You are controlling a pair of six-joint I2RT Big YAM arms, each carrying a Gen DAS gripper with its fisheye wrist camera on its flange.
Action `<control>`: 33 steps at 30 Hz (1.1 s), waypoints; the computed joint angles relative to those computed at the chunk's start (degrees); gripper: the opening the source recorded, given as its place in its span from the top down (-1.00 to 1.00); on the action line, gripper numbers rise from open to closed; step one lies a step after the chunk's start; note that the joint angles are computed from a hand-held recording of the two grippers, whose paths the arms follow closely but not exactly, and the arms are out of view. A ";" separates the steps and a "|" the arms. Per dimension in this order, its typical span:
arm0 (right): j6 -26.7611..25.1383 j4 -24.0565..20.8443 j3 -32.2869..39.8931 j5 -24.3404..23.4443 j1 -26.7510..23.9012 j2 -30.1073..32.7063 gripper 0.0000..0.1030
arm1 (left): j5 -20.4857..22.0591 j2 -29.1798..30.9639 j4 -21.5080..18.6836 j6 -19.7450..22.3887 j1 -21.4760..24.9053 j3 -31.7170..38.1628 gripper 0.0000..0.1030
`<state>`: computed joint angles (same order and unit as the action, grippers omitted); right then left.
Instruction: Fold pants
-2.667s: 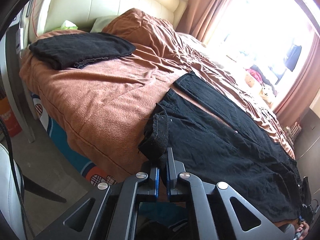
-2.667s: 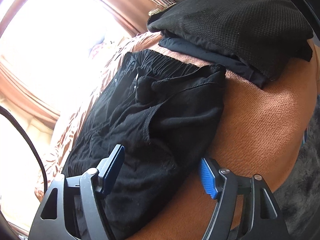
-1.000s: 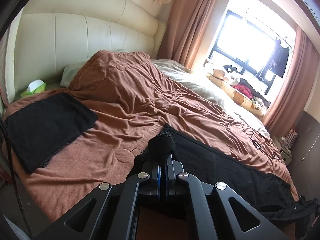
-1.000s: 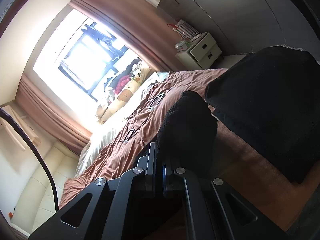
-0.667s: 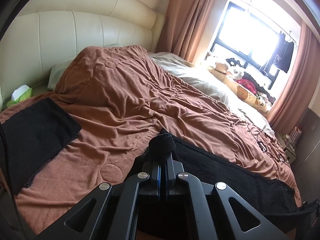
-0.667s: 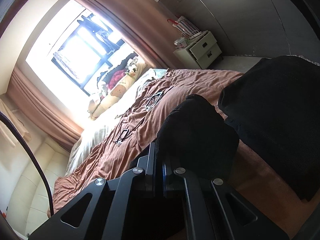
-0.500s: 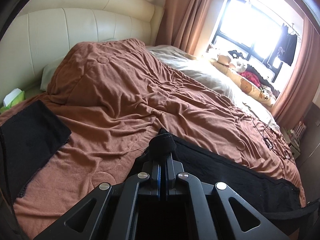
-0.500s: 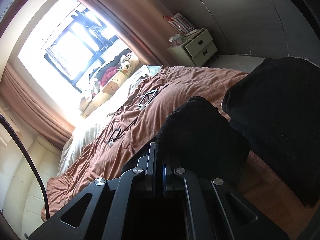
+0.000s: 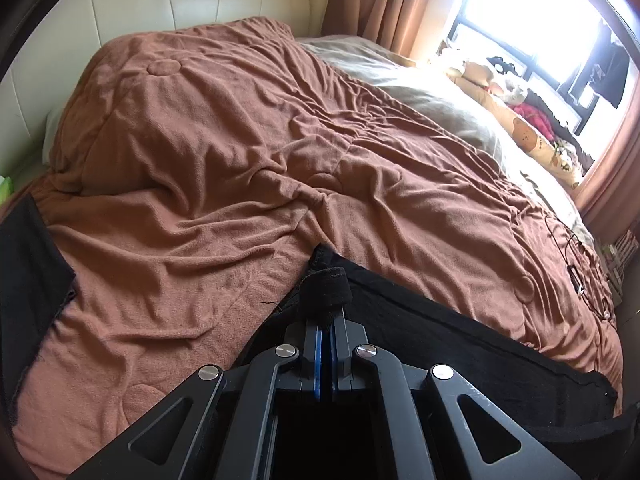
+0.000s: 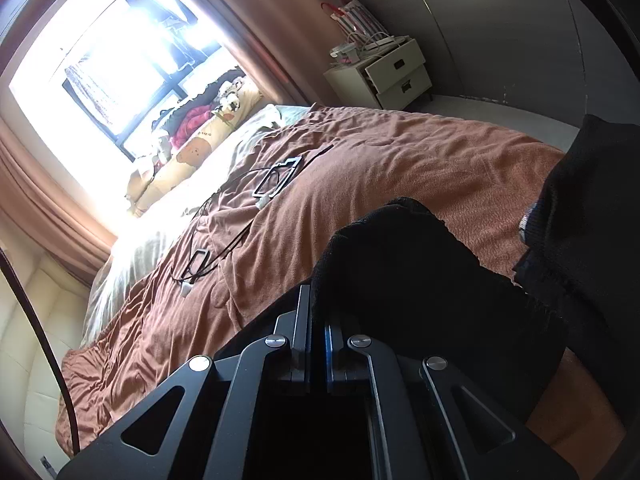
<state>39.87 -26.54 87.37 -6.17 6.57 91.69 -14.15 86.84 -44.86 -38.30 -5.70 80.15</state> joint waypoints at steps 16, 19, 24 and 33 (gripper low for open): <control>-1.32 -13.07 21.94 2.69 1.73 16.26 0.98 | 1.57 17.50 -9.24 -1.67 2.35 17.02 0.94; -1.40 -15.91 25.90 4.01 2.18 18.62 0.98 | 0.25 19.36 -11.13 -2.98 2.34 19.11 0.94; -1.64 -20.15 32.80 6.61 3.25 22.68 0.98 | -0.09 22.06 -14.20 -4.45 2.58 21.83 0.94; -5.79 -24.80 40.01 7.18 4.14 26.98 0.74 | 5.22 21.38 -14.65 -3.44 3.42 21.68 0.66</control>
<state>34.08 -51.33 127.38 1.01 10.70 118.67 -8.94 108.22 -59.50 -41.74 -2.29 101.82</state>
